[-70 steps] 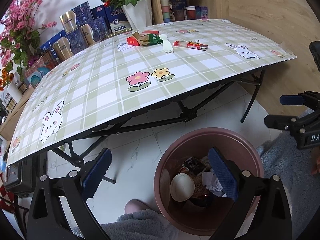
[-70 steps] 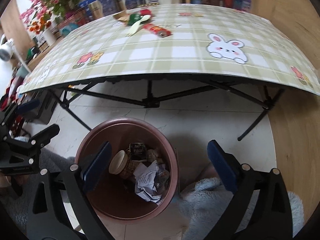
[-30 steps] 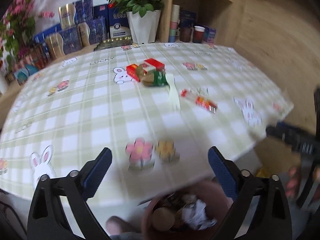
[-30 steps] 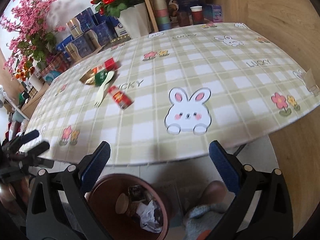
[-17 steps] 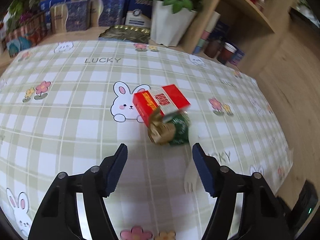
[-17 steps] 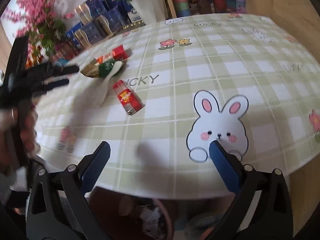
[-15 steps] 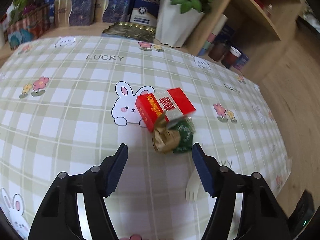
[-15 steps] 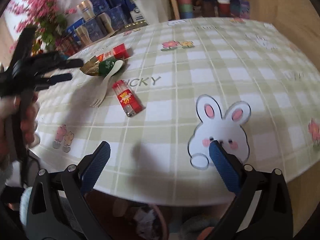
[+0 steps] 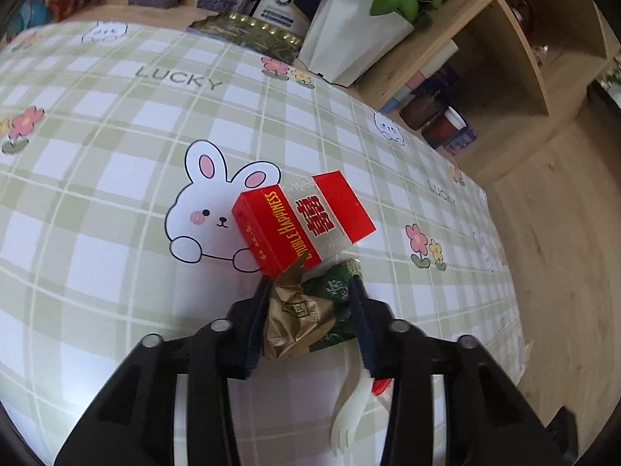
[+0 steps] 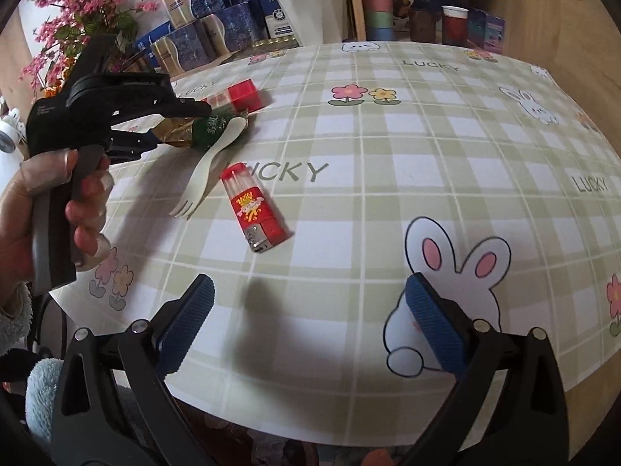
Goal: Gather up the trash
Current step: 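Grasp the gold-and-green snack wrapper with the left tool, then grasp the red candy tube with the right tool while the left holds the snack wrapper, then carry the snack wrapper and red tube over the bin and open both tools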
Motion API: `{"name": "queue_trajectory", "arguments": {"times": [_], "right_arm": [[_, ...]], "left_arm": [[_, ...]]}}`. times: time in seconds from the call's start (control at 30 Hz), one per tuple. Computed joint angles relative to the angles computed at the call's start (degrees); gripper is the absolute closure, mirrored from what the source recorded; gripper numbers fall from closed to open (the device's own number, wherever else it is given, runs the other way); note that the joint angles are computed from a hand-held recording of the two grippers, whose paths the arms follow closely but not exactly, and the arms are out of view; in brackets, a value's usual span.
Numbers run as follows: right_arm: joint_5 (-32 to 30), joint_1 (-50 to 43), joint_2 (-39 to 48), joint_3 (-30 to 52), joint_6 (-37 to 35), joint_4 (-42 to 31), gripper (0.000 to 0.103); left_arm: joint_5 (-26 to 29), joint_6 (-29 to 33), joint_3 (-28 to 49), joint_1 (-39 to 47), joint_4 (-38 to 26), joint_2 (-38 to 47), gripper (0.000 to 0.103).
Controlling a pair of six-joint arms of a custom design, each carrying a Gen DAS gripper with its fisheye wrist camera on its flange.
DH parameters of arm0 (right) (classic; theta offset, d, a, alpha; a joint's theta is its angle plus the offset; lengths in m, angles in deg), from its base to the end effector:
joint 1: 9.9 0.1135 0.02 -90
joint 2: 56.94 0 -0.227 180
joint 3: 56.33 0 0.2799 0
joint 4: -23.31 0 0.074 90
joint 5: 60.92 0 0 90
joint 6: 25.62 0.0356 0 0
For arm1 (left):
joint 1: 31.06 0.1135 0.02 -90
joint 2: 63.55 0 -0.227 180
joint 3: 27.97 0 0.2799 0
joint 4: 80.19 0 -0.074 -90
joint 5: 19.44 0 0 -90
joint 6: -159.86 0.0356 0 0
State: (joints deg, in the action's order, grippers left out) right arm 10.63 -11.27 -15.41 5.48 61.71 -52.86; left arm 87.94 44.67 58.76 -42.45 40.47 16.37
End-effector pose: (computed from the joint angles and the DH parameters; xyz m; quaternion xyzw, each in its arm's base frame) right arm 0.1733 0.0071 0.2718 -0.0577 0.9431 0.1430 0.2947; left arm 0.3154 -0.0744 0.2845 -0.0643 0.9352 -0.2355 0.2566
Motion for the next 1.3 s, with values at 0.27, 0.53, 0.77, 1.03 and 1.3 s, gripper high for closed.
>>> {"name": "queue_trajectory", "arguments": {"times": [0.27, 0.53, 0.77, 1.03, 1.3], "right_arm": [[3.72, 7.73, 8.92, 5.21, -2.93, 3.8, 0.035], [10.91, 16.37, 19.12, 11.21, 4.56, 7.38, 0.066], [13.2, 17.21, 13.48, 6.97, 5.41, 7.97, 0.072], [9.76, 11.96, 8.44, 6.74, 7.34, 2.06, 0.076], [3.1, 3.82, -6.41, 4.25, 7.4, -6.47, 0.076]], "left_arm": [[-0.49, 9.11, 1.02, 2.98, -4.66, -6.91, 0.076], [-12.18, 17.22, 6.97, 2.82, -10.2, -9.14, 0.076], [-9.94, 18.37, 6.72, 6.0, -13.92, -12.29, 0.076], [-10.1, 17.87, -0.77, -0.08, -19.78, -22.9, 0.076], [-19.63, 13.0, -3.14, -17.48, -26.24, -32.1, 0.076]]}}
